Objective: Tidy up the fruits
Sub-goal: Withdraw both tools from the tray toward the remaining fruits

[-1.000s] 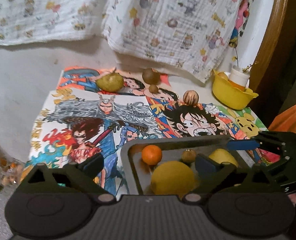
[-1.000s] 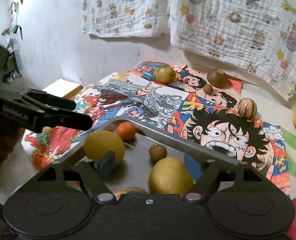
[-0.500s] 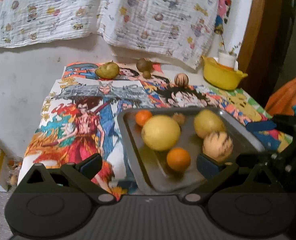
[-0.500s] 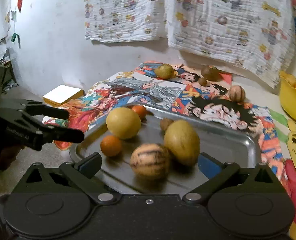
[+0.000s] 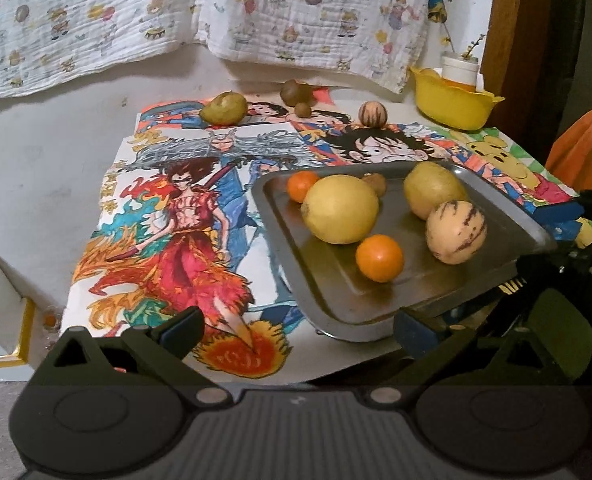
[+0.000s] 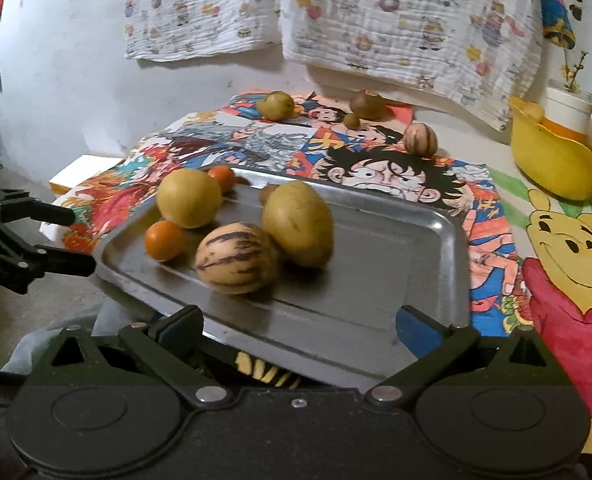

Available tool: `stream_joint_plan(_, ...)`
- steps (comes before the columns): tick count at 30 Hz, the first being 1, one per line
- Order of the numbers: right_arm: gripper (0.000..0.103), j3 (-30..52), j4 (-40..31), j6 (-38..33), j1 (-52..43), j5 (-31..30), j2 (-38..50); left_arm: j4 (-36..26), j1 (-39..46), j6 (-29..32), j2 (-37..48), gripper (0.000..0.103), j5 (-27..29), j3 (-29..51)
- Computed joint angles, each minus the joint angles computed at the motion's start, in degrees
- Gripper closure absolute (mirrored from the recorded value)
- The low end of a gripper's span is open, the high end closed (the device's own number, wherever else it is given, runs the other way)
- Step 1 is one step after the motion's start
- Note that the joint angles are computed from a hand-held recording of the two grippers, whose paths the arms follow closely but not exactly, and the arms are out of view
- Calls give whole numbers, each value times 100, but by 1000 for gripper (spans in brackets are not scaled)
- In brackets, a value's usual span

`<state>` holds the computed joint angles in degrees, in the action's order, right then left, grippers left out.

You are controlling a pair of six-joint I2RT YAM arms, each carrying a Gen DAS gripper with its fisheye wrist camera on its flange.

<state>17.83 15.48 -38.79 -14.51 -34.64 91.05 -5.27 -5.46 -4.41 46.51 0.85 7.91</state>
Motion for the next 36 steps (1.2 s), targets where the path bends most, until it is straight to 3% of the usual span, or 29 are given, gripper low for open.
stream_joint_plan(10,1,591,8,158,180,167,412,258,806,337,853,0,368,601)
stream_joint_plan(19,1,1370,325,718,353,-171,935,1121,1130,440,2530,0,436,1517)
stream_joint_plan(25,1,2102,562,1156,851,27,1525,1579,961,328,3717,0,361,2394)
stream_joint_plan(36,1,4024,269,1698,1471,731,2812,1546,748,589,5622,1,416,4504)
